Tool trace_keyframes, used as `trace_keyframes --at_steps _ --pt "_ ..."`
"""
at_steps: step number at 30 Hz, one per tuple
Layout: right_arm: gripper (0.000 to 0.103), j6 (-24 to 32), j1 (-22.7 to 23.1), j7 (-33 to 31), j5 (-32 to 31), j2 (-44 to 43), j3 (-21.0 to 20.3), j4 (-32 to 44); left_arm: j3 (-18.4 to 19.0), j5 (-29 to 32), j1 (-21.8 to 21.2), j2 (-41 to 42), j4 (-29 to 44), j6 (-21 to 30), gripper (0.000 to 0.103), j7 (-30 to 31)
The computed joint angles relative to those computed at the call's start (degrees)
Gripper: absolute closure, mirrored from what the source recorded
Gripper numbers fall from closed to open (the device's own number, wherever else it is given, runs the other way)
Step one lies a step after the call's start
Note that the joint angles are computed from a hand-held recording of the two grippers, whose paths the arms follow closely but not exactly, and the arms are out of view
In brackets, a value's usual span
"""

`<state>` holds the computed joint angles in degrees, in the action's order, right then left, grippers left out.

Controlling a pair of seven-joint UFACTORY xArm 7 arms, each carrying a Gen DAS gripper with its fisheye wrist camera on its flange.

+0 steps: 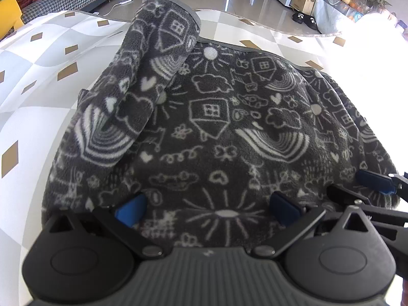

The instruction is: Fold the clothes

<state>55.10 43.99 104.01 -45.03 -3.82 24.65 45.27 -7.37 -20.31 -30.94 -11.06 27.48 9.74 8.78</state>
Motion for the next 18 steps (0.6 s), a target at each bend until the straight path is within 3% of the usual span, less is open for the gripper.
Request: trace_keyframes --at_steps 10,18 --pt "0.056 -4.6 -1.2 -2.7 2.6 -3.5 0.4 -2.8 1.8 -3.6 -1.6 -3.0 -2.3 1.3 0.000 3.6" --pt "0.056 -7.8 -3.1 -7.5 5.4 -5.4 0.6 -4.2 1.8 -1.9 -3.9 -10.6 -10.7 -2.2 0.000 -1.5"
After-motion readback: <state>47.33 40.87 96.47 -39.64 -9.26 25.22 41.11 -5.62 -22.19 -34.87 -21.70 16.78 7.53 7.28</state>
